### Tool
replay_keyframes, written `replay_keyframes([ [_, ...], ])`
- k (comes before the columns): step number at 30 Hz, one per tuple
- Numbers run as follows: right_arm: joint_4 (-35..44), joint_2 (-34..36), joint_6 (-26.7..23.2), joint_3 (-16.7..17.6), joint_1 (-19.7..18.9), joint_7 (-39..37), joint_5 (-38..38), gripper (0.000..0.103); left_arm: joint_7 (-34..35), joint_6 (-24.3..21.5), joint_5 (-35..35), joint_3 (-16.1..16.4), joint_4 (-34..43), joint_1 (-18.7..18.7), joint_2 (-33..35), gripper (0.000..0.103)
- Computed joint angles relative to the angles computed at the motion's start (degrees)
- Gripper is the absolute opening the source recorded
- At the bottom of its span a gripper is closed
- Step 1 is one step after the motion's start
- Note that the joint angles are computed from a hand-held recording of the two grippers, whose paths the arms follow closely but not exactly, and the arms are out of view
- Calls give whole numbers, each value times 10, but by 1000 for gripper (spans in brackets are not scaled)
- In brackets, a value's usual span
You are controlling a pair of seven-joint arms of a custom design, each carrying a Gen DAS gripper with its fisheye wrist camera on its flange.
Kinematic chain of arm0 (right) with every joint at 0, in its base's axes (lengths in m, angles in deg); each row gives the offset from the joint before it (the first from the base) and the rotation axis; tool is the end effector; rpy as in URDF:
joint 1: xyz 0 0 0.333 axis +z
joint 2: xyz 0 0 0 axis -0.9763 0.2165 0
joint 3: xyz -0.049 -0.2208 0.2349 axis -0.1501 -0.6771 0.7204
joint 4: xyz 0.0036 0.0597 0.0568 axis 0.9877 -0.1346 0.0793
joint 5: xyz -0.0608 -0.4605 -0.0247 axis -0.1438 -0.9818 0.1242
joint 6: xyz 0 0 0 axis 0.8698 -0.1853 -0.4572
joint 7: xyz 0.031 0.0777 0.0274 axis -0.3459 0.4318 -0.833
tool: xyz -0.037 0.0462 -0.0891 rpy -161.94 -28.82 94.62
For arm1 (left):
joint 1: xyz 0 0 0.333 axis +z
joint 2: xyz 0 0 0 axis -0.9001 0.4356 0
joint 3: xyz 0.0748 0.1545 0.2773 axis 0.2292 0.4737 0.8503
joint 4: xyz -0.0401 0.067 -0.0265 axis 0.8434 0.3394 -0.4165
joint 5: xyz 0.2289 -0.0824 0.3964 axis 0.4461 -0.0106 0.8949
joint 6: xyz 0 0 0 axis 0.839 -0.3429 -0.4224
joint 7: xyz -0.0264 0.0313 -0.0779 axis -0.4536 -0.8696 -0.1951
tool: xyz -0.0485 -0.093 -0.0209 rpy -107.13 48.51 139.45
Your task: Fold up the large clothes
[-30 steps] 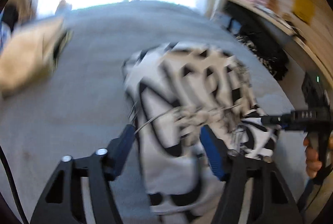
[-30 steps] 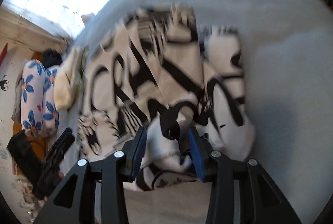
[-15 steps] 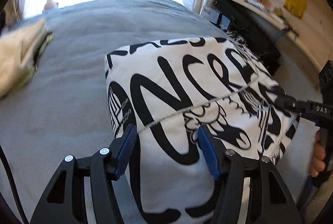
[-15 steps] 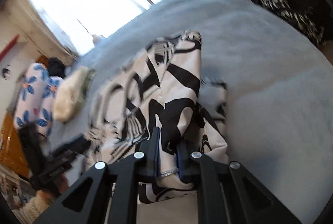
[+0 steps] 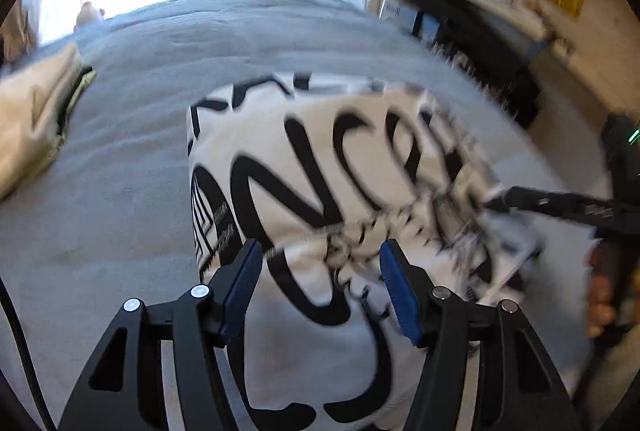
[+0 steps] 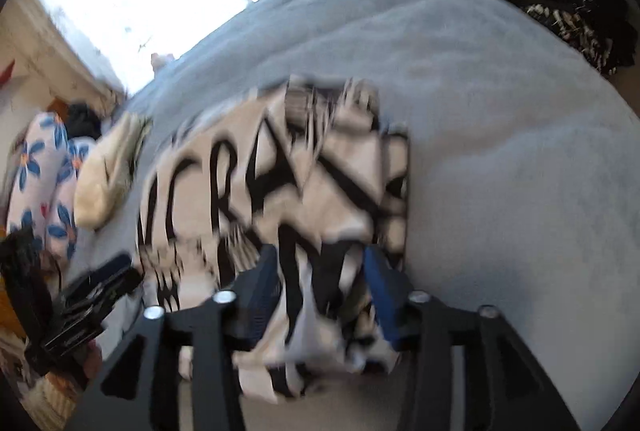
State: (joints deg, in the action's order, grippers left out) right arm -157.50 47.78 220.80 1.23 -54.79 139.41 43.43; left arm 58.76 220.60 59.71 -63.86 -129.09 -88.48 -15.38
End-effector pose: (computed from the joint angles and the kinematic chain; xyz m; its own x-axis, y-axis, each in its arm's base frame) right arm 0.5820 0.3313 0.4455 0.0694 -0.9174 -0.3920 -0.8723 0.1349 -0.4701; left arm 0.6148 -0.4384 0.4792 -0.1262 -0.9623 0.2411 -0.8072 -0.0417 -0.5888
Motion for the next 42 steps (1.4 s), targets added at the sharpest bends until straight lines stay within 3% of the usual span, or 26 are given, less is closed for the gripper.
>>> replay_keyframes([
  [2,22,19,10,-6,-4,15,-8,57,-31,21,15,14,-8,1,-11,60],
  [5,77,72,-4,4,-25,-22,56,57,-58,-2,24,23,8,9,-2,59],
  [9,146,138,-39,14,-48,-45,105,57,-19,-13,-69,2,28,52,31,59],
  [11,169,165,-38,41,-73,-93,163,55,7,9,-109,-8,27,66,44,60],
  [13,169,167,-43,57,-87,-141,201,14,12,27,-130,-7,27,68,51,60],
  [14,165,161,-47,47,-80,-141,187,6,19,31,-139,-9,34,69,57,58],
  [16,142,137,-20,8,-41,-99,106,2,8,11,-119,7,54,50,67,58],
  [18,127,127,-2,-5,-31,-70,71,2,-23,-28,-52,38,90,12,85,58],
  [20,138,142,-26,-15,-24,-39,41,2,-46,-48,-13,50,110,-7,99,59],
  [24,156,154,-59,-30,-7,5,-29,5,-56,-64,11,48,123,-8,107,59],
  [25,158,149,-69,-39,2,32,-54,10,-58,-61,11,47,117,-5,101,59],
  [29,120,95,-72,-68,40,152,-188,11,-68,-81,13,39,99,-5,72,59],
  [32,75,46,-50,-49,43,163,-249,11,-87,-46,54,36,37,-16,19,59],
  [34,35,14,-24,-22,35,124,-215,11,-94,-37,80,28,5,-20,-10,59],
  [36,2,-10,-7,3,35,72,-163,11,-93,-20,90,12,-39,-18,-45,53],
  [39,-28,-27,6,24,51,32,-142,11,-69,-7,69,-12,-81,-9,-74,43],
  [40,-30,-27,5,26,54,35,-153,11,-68,-11,70,-16,-86,-8,-77,42],
  [42,-33,-27,-1,22,60,112,-258,10,-72,-32,76,-21,-93,-9,-78,42],
])
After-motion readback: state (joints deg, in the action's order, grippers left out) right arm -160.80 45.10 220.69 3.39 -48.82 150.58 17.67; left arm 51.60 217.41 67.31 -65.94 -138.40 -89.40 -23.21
